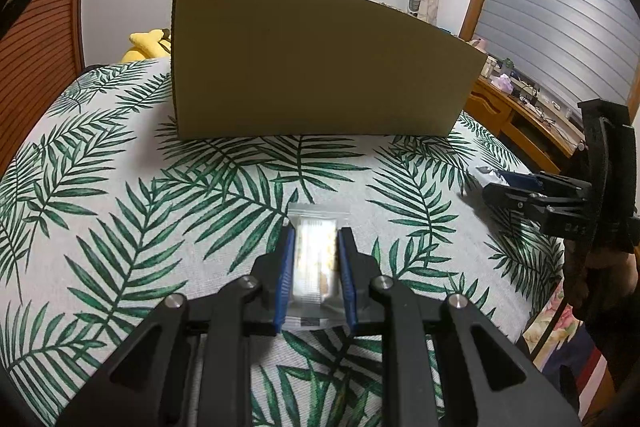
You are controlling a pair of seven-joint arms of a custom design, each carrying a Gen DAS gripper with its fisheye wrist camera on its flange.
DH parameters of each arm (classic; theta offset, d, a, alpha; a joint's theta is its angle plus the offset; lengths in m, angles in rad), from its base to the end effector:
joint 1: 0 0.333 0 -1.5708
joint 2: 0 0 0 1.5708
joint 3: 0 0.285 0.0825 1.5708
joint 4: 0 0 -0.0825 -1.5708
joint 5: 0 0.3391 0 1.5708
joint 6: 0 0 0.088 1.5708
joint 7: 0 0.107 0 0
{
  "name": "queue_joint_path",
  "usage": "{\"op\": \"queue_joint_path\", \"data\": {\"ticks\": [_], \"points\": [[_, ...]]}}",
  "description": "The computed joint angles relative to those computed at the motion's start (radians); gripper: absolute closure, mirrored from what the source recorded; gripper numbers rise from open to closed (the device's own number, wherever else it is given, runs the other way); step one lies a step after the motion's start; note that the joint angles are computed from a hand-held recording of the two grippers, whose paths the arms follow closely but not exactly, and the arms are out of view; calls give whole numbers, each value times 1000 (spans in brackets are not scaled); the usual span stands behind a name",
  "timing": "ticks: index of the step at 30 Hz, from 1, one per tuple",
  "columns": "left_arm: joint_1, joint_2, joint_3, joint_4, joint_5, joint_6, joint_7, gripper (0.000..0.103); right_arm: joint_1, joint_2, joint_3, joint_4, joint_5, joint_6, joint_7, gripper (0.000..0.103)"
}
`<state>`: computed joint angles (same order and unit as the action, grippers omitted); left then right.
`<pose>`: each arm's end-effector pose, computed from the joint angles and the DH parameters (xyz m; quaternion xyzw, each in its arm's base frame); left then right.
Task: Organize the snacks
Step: 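Lift both packets and carry them over the open cardboard box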
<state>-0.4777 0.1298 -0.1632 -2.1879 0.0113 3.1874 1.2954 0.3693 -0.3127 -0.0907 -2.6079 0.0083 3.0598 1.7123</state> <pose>0.4515 -0.3345 0.4343 -0.5137 0.7469 -0.4020 0.1290 0.4209 0.1183 0.4497 -0.6950 0.6148 -0.1895 0.3209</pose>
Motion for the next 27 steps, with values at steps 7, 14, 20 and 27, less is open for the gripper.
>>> {"op": "queue_joint_path", "data": {"ticks": [7, 14, 20, 27], "points": [[15, -3, -15, 19, -15, -18, 10, 84, -34, -12, 31, 16, -46, -1, 25, 44], [24, -2, -22, 90, 9, -43, 24, 84, -45, -17, 37, 75, -74, -19, 24, 44], [40, 43, -37, 243, 19, -99, 68, 84, -58, 2, 48, 170, -94, -49, 3, 44], [16, 119, -1, 430, 78, -153, 78, 84, -44, 46, 29, 274, -62, -51, -55, 44]]}}
